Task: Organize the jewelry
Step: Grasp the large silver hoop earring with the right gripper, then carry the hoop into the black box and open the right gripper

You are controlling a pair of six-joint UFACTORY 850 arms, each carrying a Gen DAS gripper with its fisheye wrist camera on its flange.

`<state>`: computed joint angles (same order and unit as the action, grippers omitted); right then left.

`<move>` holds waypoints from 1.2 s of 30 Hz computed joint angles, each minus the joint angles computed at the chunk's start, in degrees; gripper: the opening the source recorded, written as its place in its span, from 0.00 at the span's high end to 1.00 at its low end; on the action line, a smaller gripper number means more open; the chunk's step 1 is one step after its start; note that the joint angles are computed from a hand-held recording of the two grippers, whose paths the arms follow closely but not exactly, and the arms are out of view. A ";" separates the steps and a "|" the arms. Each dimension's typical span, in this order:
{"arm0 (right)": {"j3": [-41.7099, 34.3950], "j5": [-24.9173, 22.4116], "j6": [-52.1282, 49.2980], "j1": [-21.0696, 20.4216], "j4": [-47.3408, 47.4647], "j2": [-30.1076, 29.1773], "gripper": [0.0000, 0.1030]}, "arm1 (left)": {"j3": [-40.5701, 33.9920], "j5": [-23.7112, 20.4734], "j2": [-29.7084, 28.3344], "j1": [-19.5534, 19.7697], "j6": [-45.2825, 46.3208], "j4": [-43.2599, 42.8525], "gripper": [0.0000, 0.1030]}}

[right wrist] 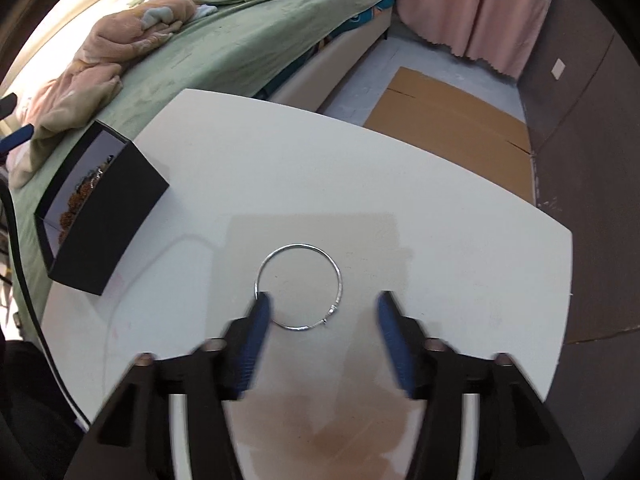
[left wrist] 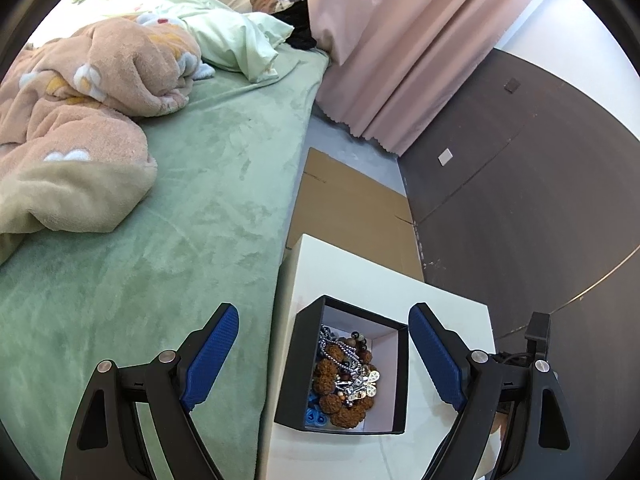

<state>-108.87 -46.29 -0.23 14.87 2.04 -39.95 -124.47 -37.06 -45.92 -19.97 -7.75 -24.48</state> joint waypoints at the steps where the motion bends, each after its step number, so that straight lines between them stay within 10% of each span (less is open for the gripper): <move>1: 0.33 0.53 -0.76 0.15 0.68 0.09 0.39 | 0.11 -0.01 0.07 0.05 0.06 -0.07 0.15; 20: -2.96 -2.78 -3.44 2.48 -2.54 -2.34 0.53 | 4.79 2.13 3.35 0.31 3.21 -3.03 0.15; 36: 0.99 3.78 2.51 5.19 -0.41 4.26 0.53 | 14.44 5.69 9.64 1.47 7.11 -7.11 0.15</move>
